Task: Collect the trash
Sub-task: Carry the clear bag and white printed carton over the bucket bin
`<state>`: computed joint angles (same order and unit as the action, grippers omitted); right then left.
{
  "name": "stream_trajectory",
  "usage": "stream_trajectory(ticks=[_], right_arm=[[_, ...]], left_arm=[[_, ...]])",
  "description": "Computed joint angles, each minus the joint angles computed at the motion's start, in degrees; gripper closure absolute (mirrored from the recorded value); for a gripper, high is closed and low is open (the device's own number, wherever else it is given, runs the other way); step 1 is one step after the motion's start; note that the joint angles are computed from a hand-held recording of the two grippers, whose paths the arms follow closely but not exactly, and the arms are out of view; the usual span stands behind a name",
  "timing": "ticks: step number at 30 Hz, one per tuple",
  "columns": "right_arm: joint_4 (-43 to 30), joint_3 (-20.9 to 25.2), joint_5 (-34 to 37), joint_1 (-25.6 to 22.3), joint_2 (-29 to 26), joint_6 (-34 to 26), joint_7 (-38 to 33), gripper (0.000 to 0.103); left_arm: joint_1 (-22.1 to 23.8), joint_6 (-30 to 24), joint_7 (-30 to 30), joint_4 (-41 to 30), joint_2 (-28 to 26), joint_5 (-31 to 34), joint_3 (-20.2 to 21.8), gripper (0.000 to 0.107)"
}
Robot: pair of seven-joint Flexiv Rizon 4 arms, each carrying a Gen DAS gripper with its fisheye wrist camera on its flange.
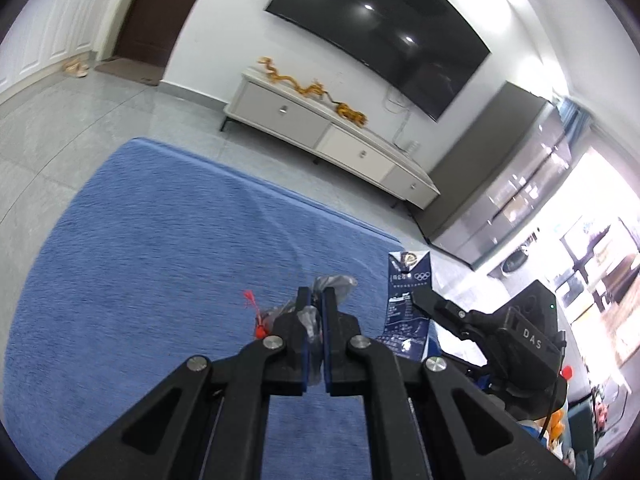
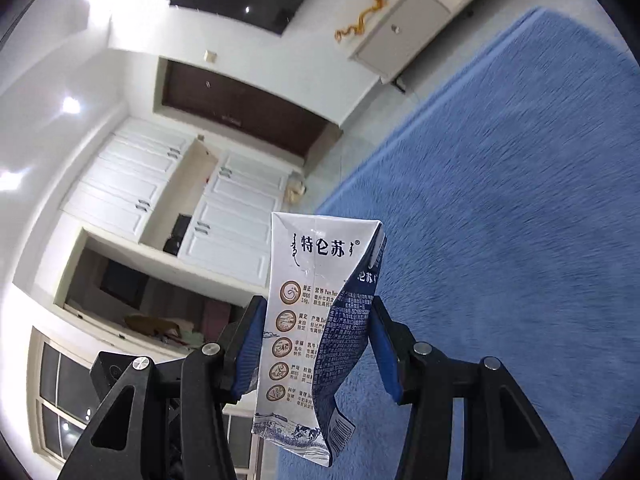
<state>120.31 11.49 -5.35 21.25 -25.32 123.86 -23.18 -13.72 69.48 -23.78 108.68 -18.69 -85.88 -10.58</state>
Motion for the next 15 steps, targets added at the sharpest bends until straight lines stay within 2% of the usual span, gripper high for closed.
stream_trajectory(ticks=[4,7,10,13,15], right_arm=[[6.65,-2.24,8.02,2.64,5.34,4.17,-3.51,0.055],[10.69,-4.62,17.19,6.10,10.33,4.58,-9.34,0.055],[13.62,-5.08,25.55,7.80,14.10,5.58,-14.65,0.055],[14.66,-5.76,36.65,9.99,18.08,4.36,-23.18,0.055],[15.62,-5.80,43.30,9.83,20.67,4.02,-28.30,0.055]], left_arm=[[-2.47,0.85,-2.02,-0.48,0.43,3.32,-1.35,0.103],[-4.10,1.34,-3.68,-1.38,0.08,6.06,-2.53,0.103],[-5.75,1.76,-6.36,-2.99,-1.15,10.31,-3.93,0.103],[-7.22,1.63,-11.12,-5.85,-3.51,17.09,-5.34,0.103],[-8.43,1.09,-15.36,-8.70,-5.96,23.22,-6.24,0.103]])
